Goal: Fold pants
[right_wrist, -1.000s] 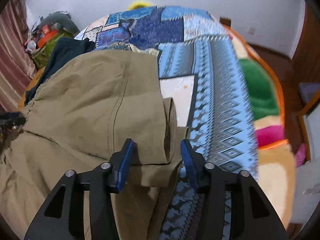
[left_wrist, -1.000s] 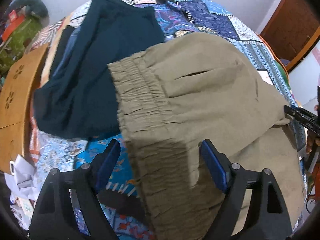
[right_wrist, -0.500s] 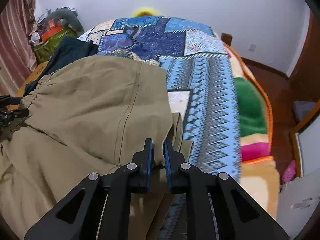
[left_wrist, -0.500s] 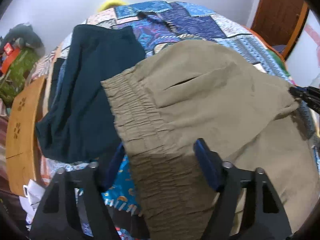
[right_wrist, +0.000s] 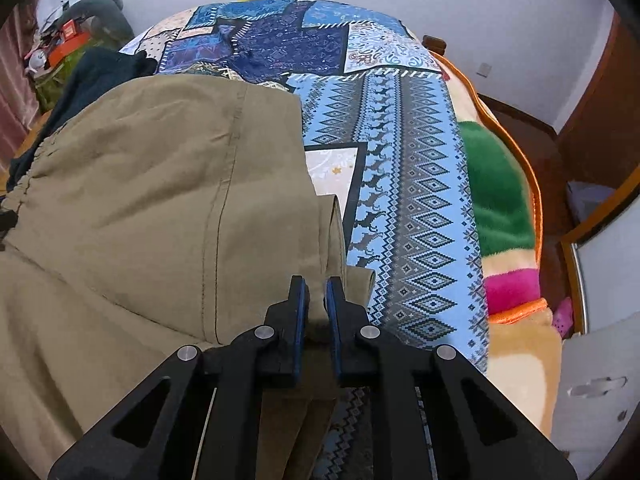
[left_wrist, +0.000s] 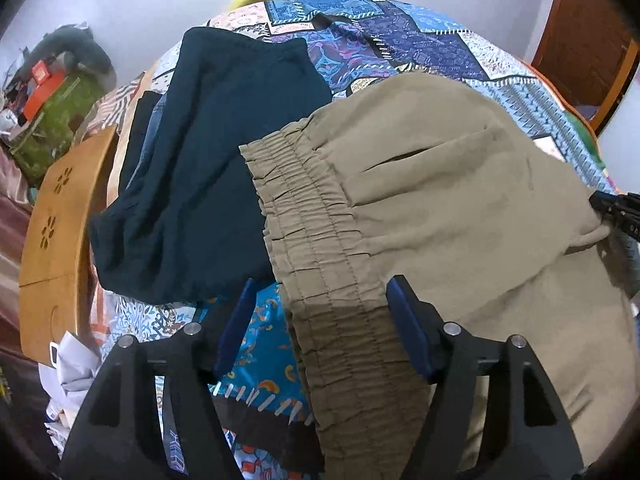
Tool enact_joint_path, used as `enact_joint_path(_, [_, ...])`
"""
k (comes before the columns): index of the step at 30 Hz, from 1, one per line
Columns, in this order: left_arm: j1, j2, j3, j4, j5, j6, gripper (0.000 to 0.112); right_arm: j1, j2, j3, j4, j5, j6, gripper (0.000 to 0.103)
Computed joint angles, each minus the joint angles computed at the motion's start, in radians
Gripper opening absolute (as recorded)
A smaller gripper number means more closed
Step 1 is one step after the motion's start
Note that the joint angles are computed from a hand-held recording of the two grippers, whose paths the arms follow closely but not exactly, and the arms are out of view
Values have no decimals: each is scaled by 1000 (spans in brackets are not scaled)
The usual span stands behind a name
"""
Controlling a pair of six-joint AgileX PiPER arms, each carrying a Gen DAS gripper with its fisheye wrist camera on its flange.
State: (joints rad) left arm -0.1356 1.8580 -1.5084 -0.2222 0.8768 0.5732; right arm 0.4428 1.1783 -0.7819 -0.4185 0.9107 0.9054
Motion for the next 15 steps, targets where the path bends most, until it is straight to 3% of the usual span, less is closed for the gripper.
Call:
enact_joint_path(4, [35, -10, -49, -47, 59, 29, 73, 48, -32, -57, -23, 79, -15, 10])
enact_joint_path(8, [62, -5, -123, -71, 91, 34, 78, 91, -61, -130, -69, 122, -27, 27])
enact_joint_path(11, [72, 15, -190, -84, 104, 26, 83, 87, -58, -187, -106, 113, -28, 42])
enact_joint_path(15, [66, 82, -311, -80, 124, -15, 86, -2, -23, -244, -68, 32, -94, 49])
